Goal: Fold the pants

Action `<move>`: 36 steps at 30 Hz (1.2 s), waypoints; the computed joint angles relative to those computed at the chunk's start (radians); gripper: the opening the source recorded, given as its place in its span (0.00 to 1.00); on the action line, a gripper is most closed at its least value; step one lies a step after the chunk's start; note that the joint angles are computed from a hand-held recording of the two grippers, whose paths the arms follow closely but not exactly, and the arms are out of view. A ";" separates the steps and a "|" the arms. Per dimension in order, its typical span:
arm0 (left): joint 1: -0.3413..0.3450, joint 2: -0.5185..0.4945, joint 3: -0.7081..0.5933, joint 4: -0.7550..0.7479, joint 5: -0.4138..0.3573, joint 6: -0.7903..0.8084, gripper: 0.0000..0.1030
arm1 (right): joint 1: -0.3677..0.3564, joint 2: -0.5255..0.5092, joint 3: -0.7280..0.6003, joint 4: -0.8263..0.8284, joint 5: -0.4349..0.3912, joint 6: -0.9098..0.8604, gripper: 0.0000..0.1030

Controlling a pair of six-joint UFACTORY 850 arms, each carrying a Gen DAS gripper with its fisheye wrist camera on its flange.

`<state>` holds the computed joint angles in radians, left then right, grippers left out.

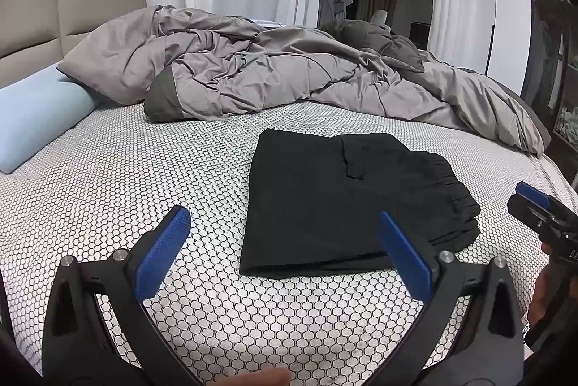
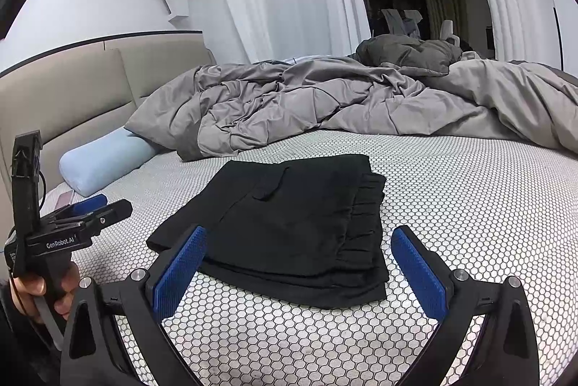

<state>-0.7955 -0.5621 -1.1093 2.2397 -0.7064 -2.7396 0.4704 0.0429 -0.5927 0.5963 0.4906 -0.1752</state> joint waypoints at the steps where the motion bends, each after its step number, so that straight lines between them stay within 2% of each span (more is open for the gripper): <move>1: -0.002 -0.003 -0.002 -0.002 0.000 0.004 0.99 | -0.001 0.001 0.001 0.000 0.001 0.002 1.00; 36: 0.008 0.006 0.010 0.026 -0.005 -0.007 0.99 | -0.021 0.007 0.006 -0.044 -0.018 0.028 1.00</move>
